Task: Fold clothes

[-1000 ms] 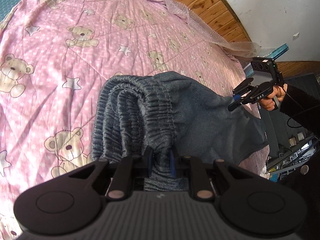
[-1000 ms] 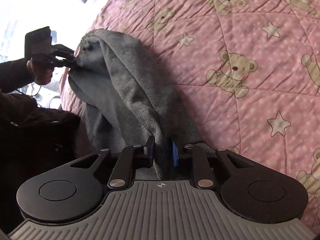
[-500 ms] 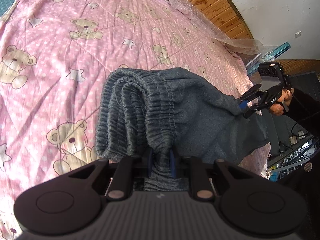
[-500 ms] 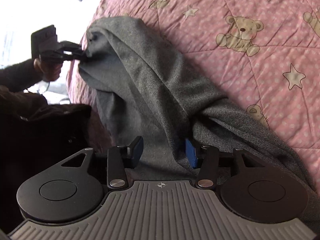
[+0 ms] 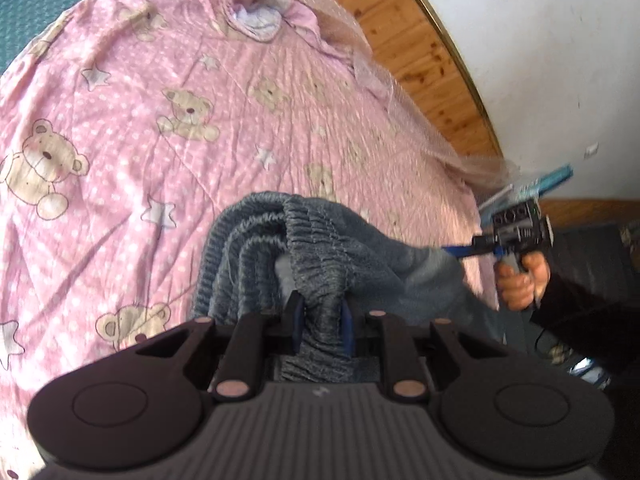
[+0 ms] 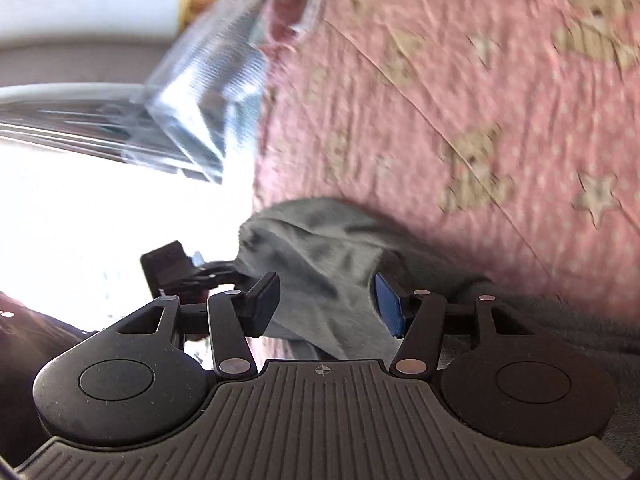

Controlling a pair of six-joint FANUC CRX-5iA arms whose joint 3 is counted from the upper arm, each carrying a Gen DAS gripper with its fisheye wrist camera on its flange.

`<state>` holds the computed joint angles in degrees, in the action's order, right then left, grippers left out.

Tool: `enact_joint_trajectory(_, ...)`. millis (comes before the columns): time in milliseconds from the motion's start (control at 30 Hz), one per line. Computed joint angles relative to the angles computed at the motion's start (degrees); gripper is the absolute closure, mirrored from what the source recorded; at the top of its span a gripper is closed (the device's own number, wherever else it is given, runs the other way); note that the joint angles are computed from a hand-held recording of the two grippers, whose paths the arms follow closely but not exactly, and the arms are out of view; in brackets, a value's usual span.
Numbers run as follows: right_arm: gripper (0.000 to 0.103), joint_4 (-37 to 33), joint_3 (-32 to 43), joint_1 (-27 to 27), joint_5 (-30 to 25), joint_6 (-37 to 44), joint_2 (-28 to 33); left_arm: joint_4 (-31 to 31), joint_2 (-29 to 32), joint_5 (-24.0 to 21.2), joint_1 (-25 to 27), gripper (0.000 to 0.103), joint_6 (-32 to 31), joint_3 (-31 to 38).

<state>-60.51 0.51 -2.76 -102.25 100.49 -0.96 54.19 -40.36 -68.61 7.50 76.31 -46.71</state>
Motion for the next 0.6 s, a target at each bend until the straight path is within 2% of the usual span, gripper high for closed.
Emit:
enact_joint_trajectory(67,0.04,4.7,0.8,3.7,0.0,-0.5,0.5,2.2,1.2,2.9,-1.1,0.077,1.4,-1.1)
enact_joint_trajectory(100,0.04,7.5,0.9,5.5,-0.3,-0.9,0.9,2.9,1.8,3.4,-1.3,0.071,1.6,-1.3)
enact_joint_trajectory(333,0.041,5.7,-0.8,1.1,0.3,-3.4,0.2,3.4,2.3,1.1,0.8,0.068,2.9,-1.5)
enact_joint_trajectory(467,0.041,7.2,-2.5,1.6,2.1,-7.4,0.6,2.7,3.8,1.9,-0.4,0.068,3.0,-0.8)
enact_joint_trajectory(600,0.034,4.1,-4.1,1.0,4.0,-10.8,0.6,2.3,5.0,2.3,-1.9,0.067,2.6,-0.2)
